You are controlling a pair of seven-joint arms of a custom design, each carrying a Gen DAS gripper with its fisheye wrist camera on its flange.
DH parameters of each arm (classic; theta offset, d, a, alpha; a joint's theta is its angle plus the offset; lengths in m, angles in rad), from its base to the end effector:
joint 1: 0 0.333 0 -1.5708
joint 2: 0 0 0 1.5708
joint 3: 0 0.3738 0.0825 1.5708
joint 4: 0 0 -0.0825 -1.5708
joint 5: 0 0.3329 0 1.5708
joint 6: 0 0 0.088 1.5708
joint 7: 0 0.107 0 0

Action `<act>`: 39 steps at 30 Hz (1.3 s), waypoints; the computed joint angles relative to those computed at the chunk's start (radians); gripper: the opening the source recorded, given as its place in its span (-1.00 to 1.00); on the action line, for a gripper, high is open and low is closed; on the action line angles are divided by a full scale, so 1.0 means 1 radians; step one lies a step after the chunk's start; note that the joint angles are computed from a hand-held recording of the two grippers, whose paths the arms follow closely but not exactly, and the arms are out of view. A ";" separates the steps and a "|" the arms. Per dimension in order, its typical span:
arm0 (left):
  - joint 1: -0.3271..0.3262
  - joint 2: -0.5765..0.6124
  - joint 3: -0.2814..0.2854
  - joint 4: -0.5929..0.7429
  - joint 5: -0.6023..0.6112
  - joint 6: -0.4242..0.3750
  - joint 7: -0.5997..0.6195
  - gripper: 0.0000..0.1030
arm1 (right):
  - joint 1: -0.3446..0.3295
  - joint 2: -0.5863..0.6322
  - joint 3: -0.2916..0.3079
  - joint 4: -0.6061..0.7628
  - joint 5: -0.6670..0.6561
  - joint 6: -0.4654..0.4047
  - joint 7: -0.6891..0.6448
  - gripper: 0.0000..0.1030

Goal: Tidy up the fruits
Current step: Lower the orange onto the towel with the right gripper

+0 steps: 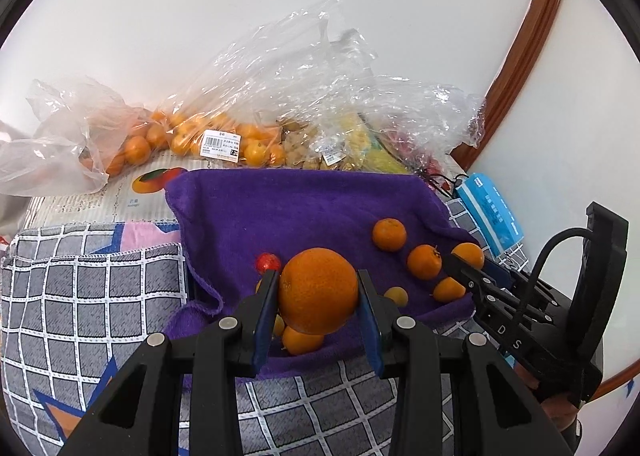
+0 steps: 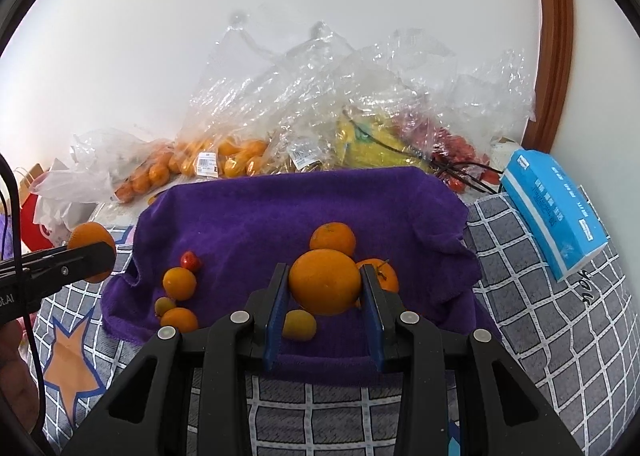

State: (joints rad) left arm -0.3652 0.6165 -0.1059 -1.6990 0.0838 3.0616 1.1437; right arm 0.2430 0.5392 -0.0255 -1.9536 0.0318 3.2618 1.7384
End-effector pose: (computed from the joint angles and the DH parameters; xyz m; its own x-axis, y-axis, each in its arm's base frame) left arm 0.6478 -0.3165 0.4085 -0.1784 -0.9427 0.2819 -0.7829 -0.0375 -0.6210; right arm 0.6515 0.1438 0.3804 0.0741 -0.9897 -0.1221 -0.7281 0.0300 -0.6848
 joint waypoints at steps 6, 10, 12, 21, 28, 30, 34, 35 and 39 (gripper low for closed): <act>0.022 0.024 -0.019 0.026 -0.008 -0.013 0.012 -0.31 | -0.008 0.032 0.006 0.042 -0.003 -0.023 -0.007 -0.33; 0.043 0.039 -0.036 0.033 -0.022 -0.014 0.020 -0.31 | 0.012 0.047 -0.021 0.069 -0.010 -0.037 -0.010 -0.33; 0.049 0.049 -0.040 0.042 -0.031 -0.018 0.020 -0.31 | 0.010 0.057 -0.021 0.083 -0.013 -0.042 -0.014 -0.33; 0.041 0.097 -0.028 0.123 -0.042 -0.078 0.008 -0.31 | -0.082 0.097 0.082 0.122 -0.017 -0.052 -0.059 -0.33; 0.021 0.130 -0.006 0.188 -0.022 -0.126 -0.013 -0.31 | -0.138 0.135 0.162 0.161 -0.021 -0.072 -0.121 -0.33; 0.019 0.137 -0.003 0.202 -0.016 -0.138 -0.018 -0.31 | -0.139 0.143 0.167 0.166 -0.026 -0.075 -0.142 -0.33; 0.012 0.161 0.006 0.245 -0.003 -0.166 -0.032 -0.31 | -0.160 0.160 0.195 0.182 -0.020 -0.096 -0.176 -0.33; 0.013 0.166 0.005 0.255 -0.002 -0.173 -0.034 -0.31 | -0.165 0.164 0.202 0.188 -0.016 -0.106 -0.183 -0.33; 0.008 0.195 0.009 0.304 0.008 -0.209 -0.045 -0.31 | -0.177 0.172 0.220 0.184 -0.003 -0.098 -0.215 -0.32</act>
State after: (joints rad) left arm -0.3574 0.8117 -0.0968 -1.3947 0.0913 2.8525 1.0983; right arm 0.0656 0.7110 0.1949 -1.7698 0.0283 3.1638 1.5236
